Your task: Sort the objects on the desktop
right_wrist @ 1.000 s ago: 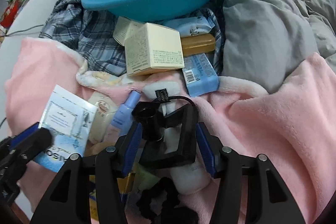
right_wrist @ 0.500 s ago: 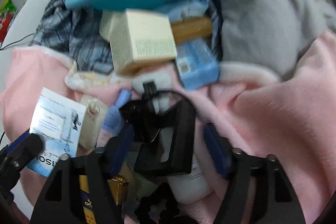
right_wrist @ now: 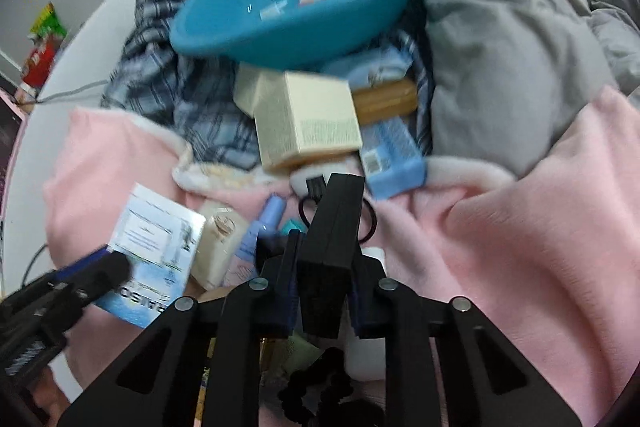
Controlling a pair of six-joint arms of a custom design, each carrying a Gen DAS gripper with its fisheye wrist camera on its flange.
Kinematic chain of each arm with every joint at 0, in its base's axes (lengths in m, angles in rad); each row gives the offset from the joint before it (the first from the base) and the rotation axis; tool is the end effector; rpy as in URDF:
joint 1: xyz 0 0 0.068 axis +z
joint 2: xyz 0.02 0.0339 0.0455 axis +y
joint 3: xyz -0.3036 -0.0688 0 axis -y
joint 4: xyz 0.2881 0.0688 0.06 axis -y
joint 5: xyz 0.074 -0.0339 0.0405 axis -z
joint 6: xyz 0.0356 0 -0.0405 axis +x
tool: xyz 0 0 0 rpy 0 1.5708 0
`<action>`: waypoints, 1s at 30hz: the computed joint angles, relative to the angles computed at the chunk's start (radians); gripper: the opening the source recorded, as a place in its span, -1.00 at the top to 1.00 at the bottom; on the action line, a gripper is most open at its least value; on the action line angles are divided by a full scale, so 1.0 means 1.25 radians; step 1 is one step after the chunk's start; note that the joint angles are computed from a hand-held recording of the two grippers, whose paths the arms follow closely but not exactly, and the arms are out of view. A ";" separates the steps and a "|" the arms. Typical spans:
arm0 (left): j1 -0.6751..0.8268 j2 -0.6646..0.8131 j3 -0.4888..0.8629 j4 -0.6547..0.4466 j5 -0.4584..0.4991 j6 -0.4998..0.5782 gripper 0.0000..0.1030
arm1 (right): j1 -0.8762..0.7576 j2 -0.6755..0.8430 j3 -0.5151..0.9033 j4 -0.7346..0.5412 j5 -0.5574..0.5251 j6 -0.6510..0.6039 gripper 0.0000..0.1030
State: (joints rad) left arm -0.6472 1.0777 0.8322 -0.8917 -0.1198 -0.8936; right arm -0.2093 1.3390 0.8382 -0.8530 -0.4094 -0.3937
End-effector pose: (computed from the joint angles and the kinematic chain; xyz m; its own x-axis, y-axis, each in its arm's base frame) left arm 0.1751 -0.1270 0.2699 -0.8890 -0.2980 -0.3478 -0.2142 0.9417 -0.2595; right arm 0.2521 -0.0391 0.2191 -0.9231 -0.1637 -0.3479 -0.2678 0.9230 0.2764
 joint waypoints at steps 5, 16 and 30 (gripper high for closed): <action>-0.010 0.004 0.006 0.004 -0.003 0.003 0.49 | -0.030 -0.022 0.020 -0.012 -0.012 -0.018 0.65; -0.003 0.006 -0.001 0.002 0.007 0.007 0.49 | 0.013 0.099 -0.025 0.049 0.064 0.038 0.65; -0.033 0.030 0.031 0.001 -0.022 0.036 0.49 | -0.002 -0.056 -0.020 0.057 -0.002 0.026 0.66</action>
State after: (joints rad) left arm -0.6883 1.1152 0.8709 -0.8900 -0.1478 -0.8492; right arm -0.2122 1.2695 0.8126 -0.7818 -0.4114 -0.3618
